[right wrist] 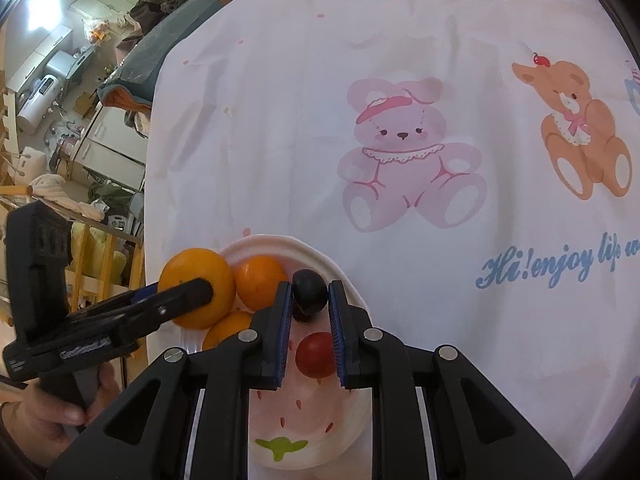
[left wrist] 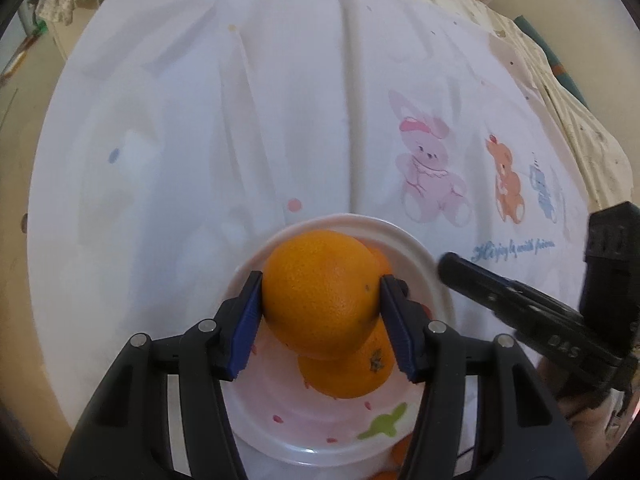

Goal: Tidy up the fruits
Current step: 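Carry orange and plum into the pink plate and open both tools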

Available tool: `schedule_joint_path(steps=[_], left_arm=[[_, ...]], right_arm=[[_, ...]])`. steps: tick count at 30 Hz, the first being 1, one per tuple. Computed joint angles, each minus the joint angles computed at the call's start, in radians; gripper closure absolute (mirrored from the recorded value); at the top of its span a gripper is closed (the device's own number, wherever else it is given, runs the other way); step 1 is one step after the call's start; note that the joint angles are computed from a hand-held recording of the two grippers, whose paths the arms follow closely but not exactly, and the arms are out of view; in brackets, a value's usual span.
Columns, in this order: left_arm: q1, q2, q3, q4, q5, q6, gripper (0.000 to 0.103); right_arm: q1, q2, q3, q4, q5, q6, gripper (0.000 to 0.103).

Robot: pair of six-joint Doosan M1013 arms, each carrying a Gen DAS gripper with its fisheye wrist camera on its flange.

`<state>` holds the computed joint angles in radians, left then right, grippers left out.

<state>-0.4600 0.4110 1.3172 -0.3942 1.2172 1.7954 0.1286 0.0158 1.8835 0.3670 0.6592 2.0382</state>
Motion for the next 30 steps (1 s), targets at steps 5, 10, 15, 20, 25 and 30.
schedule_joint_path(steps=[5, 10, 15, 20, 25, 30], left_arm=[[0.014, 0.018, -0.017, -0.037, 0.037, -0.03, 0.05], [0.018, 0.028, -0.009, -0.032, 0.034, -0.07, 0.047], [0.011, 0.03, -0.02, -0.01, 0.047, -0.063, 0.031], [0.008, 0.006, -0.011, 0.005, -0.005, -0.041, 0.011], [0.006, -0.01, 0.001, 0.035, -0.042, -0.043, 0.011], [0.005, -0.047, 0.032, 0.068, -0.097, -0.01, 0.011]], right_arm=[[-0.009, 0.011, 0.009, 0.072, 0.003, -0.049, 0.083], [-0.019, 0.013, 0.018, 0.157, 0.005, -0.109, 0.08], [-0.012, 0.009, 0.013, 0.097, 0.016, -0.067, 0.078], [-0.009, -0.013, 0.022, 0.067, -0.007, -0.025, 0.042], [-0.002, -0.039, 0.028, 0.002, -0.009, 0.033, 0.04], [0.017, -0.074, 0.031, -0.099, 0.004, 0.124, 0.034]])
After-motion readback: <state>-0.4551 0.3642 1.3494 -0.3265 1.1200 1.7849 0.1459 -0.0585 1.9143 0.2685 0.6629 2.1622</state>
